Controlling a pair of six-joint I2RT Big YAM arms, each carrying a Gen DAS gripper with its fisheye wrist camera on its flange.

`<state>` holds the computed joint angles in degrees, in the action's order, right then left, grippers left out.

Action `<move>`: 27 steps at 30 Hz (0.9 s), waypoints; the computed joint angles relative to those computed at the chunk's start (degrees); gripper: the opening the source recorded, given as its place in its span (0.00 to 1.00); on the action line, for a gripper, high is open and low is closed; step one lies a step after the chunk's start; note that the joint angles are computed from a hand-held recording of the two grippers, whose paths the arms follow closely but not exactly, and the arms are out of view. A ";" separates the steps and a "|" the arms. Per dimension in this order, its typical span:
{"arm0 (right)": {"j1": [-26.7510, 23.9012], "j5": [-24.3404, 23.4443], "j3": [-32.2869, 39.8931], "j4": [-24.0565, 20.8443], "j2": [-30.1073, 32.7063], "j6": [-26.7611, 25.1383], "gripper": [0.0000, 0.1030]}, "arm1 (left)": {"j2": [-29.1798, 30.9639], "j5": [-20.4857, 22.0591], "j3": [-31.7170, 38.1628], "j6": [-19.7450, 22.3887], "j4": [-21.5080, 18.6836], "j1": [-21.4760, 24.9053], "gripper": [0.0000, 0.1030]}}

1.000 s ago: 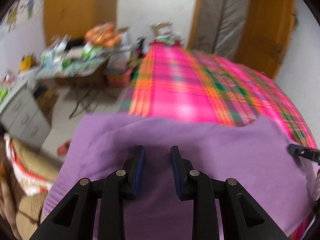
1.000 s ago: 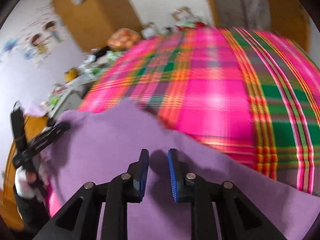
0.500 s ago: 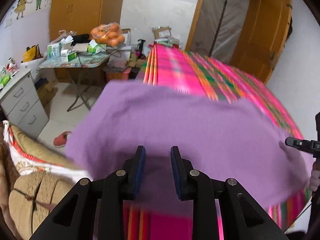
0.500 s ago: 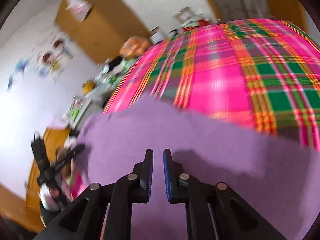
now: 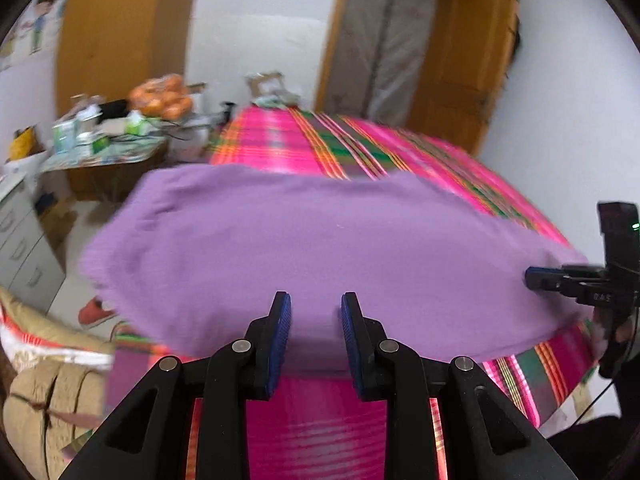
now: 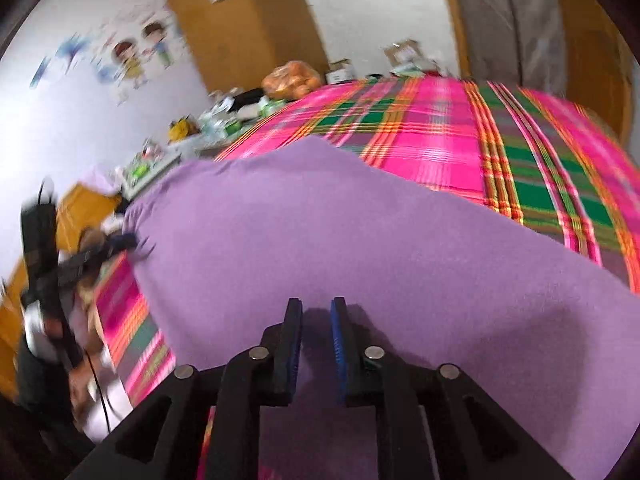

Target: Fold clothes

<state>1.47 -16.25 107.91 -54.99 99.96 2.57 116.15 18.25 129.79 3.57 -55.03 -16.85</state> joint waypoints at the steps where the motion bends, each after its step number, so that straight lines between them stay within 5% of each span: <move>1: 0.02 0.17 -1.46 0.34 -1.04 -1.14 0.15 | 1.15 -1.32 1.68 0.97 -1.66 -0.68 0.26; 7: -1.65 -1.87 -9.03 1.92 -7.02 -6.35 0.15 | 1.48 -3.98 3.06 3.36 -3.51 -1.90 0.26; 13: -0.79 -1.44 -10.26 1.91 -8.86 -11.86 0.15 | -0.15 3.50 1.66 5.73 -2.44 -2.97 0.27; 21: 1.59 -3.71 -9.87 4.67 -7.43 -8.70 0.15 | -0.20 13.28 1.19 13.59 -6.93 -6.79 0.27; 27: 1.91 -3.31 -12.70 6.30 -9.01 -9.76 0.16 | -3.49 12.36 -5.53 19.06 -2.34 -8.43 0.29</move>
